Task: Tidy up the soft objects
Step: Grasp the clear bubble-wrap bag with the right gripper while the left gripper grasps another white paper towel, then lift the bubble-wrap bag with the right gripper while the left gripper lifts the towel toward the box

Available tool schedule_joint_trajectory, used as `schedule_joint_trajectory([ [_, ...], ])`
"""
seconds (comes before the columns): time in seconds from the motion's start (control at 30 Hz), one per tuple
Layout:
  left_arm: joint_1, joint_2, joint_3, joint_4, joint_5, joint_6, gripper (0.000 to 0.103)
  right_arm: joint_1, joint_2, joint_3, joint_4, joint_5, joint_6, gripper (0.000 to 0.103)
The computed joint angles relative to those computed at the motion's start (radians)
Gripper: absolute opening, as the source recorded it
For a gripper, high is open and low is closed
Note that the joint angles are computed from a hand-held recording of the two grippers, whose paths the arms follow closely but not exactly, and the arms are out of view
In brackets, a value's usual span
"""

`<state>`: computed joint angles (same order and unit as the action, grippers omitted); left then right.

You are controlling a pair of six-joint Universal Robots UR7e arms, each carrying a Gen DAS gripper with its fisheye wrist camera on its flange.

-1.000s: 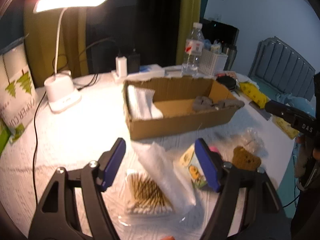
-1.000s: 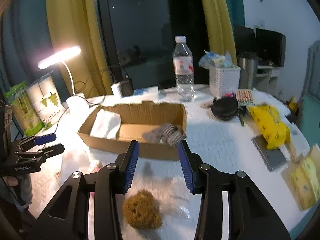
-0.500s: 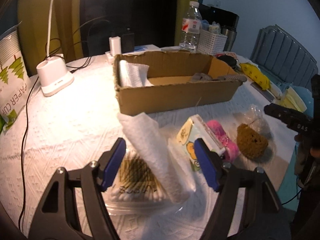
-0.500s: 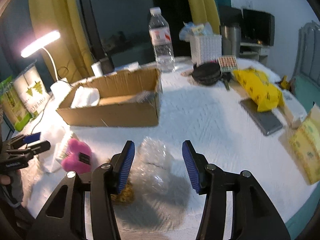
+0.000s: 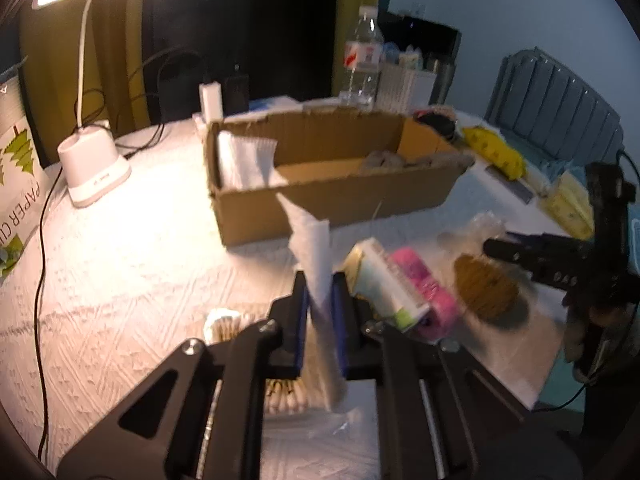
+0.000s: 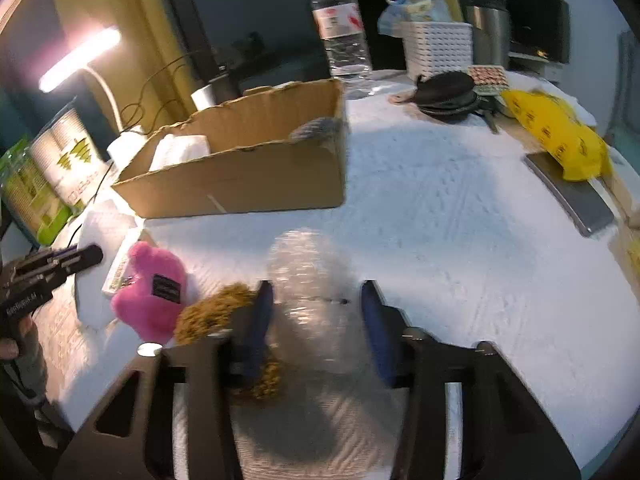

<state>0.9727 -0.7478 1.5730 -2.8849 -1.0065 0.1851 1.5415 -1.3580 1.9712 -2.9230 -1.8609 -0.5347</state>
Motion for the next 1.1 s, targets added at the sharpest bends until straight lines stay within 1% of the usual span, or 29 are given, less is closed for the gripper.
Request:
schedule_joint_trajectory([
  [0.13,-0.009,-0.013,-0.002,-0.033,-0.013,0.025,0.010,0.018,-0.002,-0.006,-0.020,0.000,-0.013,0.038],
  [0.37,-0.021,-0.032,-0.015,-0.083,-0.040,0.055,0.010,0.056,-0.016,-0.032,-0.039,0.009,-0.025,0.038],
  [0.53,-0.026,-0.030,-0.034,-0.101,-0.037,0.085,0.010,0.076,-0.016,-0.054,-0.051,0.016,-0.033,0.038],
  [0.6,-0.021,-0.031,-0.043,-0.054,-0.033,0.074,0.010,0.081,-0.016,-0.062,-0.054,0.017,-0.036,0.038],
  [0.63,-0.013,-0.033,-0.049,0.000,-0.034,0.053,0.012,0.084,-0.016,-0.065,-0.056,0.017,-0.036,0.038],
  [0.67,-0.010,-0.027,-0.054,0.036,-0.011,0.037,0.012,0.084,-0.018,-0.065,-0.057,0.019,-0.036,0.038],
  [0.7,-0.010,-0.016,-0.055,0.054,0.034,0.033,0.017,0.084,-0.019,-0.065,-0.058,0.021,-0.037,0.038],
  [0.73,-0.009,-0.008,-0.054,0.066,0.060,0.028,0.023,0.084,-0.018,-0.065,-0.057,0.017,-0.037,0.038],
  [0.77,-0.004,-0.003,-0.053,0.080,0.067,0.017,0.030,0.083,-0.017,-0.064,-0.055,0.014,-0.036,0.038],
  [0.8,0.000,-0.001,-0.051,0.090,0.064,0.005,0.042,0.081,-0.017,-0.063,-0.051,0.013,-0.034,0.038],
  [0.83,0.004,0.002,-0.049,0.092,0.060,0.000,0.070,0.079,-0.018,-0.061,-0.047,0.012,-0.030,0.038],
  [0.87,0.006,0.005,-0.047,0.093,0.058,0.002,0.081,0.077,-0.018,-0.058,-0.043,0.012,-0.027,0.038],
  [0.9,0.006,0.009,-0.045,0.086,0.050,0.014,0.085,0.074,-0.021,-0.054,-0.042,0.014,-0.026,0.038],
  [1.1,0.011,0.049,-0.081,0.132,0.047,0.049,0.084,0.064,-0.030,-0.045,-0.046,0.016,-0.014,0.038],
])
